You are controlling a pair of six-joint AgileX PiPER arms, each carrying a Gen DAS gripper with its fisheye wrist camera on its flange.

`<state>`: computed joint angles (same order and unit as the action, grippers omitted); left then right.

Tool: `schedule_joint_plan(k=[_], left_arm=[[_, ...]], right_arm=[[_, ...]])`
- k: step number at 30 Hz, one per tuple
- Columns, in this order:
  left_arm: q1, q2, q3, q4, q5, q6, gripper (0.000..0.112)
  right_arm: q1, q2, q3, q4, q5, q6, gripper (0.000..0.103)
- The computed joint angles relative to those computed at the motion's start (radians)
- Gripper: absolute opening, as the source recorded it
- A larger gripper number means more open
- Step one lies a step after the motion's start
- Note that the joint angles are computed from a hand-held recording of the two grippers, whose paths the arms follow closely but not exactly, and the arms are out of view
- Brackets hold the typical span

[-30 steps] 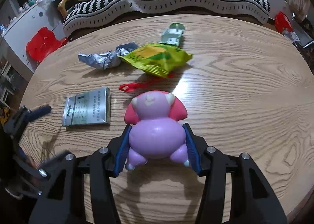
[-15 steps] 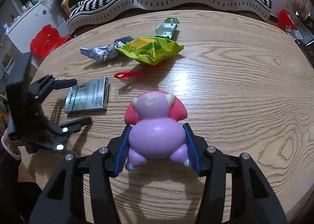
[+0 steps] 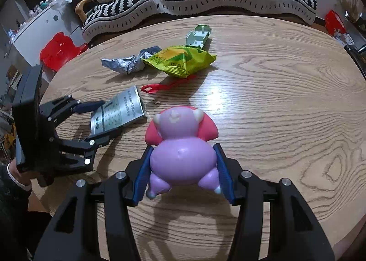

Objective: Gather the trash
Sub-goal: 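Grasp the pink-purple toy with the right tool while the left grasps the white card box, then carry both items over the trash bin and open both tools to drop them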

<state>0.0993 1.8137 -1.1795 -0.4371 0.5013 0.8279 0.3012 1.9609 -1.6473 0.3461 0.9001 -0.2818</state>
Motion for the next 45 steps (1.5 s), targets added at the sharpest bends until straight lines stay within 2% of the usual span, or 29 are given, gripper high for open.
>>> schedule_joint_plan(k=[8, 14, 19, 24, 27, 33, 36, 39, 45], left_arm=[[-0.015, -0.097, 0.091, 0.107, -0.029, -0.149, 0.062], [-0.041, -0.193, 0.122, 0.186, -0.01, -0.286, 0.062], [-0.167, -0.272, 0.138, 0.316, -0.017, -0.486, 0.062], [-0.337, -0.264, 0.094, 0.44, -0.018, -0.674, 0.062], [-0.459, -0.225, 0.026, 0.493, -0.01, -0.775, 0.062], [-0.667, -0.098, -0.154, 0.504, 0.011, -0.853, 0.062], [-0.774, -0.002, -0.286, 0.467, 0.037, -0.848, 0.062], [-0.853, 0.083, -0.389, 0.435, 0.057, -0.832, 0.062], [-0.944, 0.271, -0.607, 0.316, 0.141, -0.777, 0.062]], right_arm=[[-0.008, -0.034, 0.032, 0.014, -0.014, -0.011, 0.052], [-0.022, -0.094, 0.092, 0.018, -0.046, -0.02, 0.052], [-0.08, -0.179, 0.175, 0.027, -0.071, -0.052, 0.052], [-0.213, -0.284, 0.275, 0.064, -0.083, -0.121, 0.052], [-0.364, -0.352, 0.339, 0.12, -0.073, -0.197, 0.052], [-0.706, -0.397, 0.419, 0.194, -0.05, -0.336, 0.052], [-0.85, -0.396, 0.448, 0.168, -0.08, -0.368, 0.052], [-0.98, -0.375, 0.449, 0.177, -0.075, -0.418, 0.052], [-1.149, -0.309, 0.427, 0.174, -0.058, -0.467, 0.052]])
